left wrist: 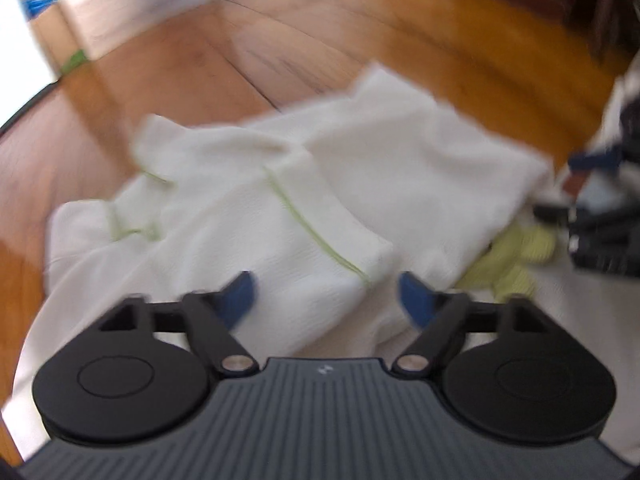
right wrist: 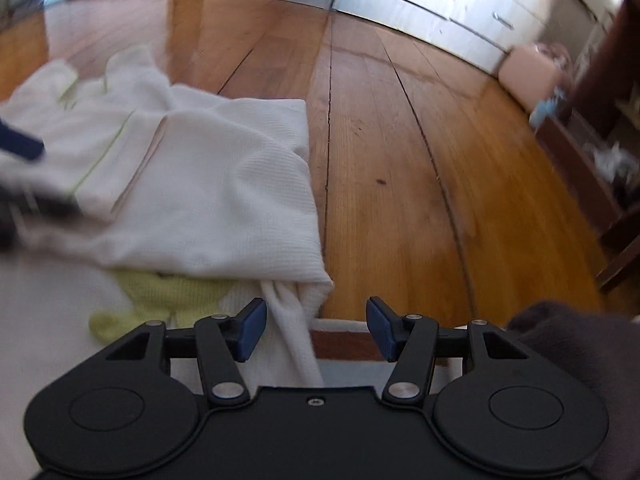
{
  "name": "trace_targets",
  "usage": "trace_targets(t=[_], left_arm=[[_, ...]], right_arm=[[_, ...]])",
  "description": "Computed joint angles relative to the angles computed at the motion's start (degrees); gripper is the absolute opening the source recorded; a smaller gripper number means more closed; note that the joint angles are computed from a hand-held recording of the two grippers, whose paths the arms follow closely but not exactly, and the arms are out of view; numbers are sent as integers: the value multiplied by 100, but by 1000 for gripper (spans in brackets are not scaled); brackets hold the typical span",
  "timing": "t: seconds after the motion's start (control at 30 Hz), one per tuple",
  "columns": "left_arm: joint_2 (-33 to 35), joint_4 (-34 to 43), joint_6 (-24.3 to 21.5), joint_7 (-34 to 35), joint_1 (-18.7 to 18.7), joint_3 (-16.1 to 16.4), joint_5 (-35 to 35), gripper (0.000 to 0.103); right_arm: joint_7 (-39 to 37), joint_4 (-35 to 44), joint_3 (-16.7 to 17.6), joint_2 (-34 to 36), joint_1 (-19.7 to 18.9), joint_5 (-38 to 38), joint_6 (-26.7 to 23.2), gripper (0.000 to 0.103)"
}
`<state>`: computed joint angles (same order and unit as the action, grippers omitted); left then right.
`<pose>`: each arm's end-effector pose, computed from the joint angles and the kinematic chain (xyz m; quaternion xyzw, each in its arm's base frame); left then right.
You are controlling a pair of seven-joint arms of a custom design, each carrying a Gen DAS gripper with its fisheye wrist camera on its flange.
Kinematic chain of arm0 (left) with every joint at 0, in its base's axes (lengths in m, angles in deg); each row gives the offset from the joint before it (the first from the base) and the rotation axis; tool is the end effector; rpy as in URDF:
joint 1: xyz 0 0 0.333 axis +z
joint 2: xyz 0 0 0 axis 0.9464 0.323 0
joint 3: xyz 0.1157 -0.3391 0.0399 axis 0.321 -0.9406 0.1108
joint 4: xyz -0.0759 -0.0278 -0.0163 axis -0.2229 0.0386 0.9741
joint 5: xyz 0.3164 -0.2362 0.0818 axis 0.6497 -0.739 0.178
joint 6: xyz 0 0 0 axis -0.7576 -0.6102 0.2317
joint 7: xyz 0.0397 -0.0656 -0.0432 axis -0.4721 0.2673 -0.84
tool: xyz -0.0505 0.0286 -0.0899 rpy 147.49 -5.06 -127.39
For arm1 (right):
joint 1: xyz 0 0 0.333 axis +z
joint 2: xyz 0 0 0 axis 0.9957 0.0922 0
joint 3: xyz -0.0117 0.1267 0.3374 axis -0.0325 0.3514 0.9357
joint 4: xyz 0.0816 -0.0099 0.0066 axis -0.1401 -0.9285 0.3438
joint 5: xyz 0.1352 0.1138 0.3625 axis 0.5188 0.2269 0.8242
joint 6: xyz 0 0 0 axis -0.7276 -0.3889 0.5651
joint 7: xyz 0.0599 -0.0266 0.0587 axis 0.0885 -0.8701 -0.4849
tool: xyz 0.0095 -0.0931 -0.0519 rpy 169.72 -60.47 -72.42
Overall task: Fold clothes
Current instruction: 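Fold the hem over the body with the right gripper and release both grippers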
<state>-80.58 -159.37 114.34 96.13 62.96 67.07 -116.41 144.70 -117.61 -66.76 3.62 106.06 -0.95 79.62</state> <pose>0.5117 -0.1397 0.3658 -0.2822 0.9200 -0.2393 0.1290 0.3529 0.2068 0.3844 -0.5354 0.7815 -0.3073 0.0905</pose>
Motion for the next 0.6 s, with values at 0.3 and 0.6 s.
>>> trace_targets(t=[0.3, 0.6], left_arm=[[212, 611, -1334, 192, 709, 235, -2104, 6], [-95, 78, -408, -1859, 949, 562, -2483, 22]], right_arm=[[1790, -233, -10, 119, -401, -1155, 718, 24], [1720, -91, 29, 318, -196, -1218, 269, 20]])
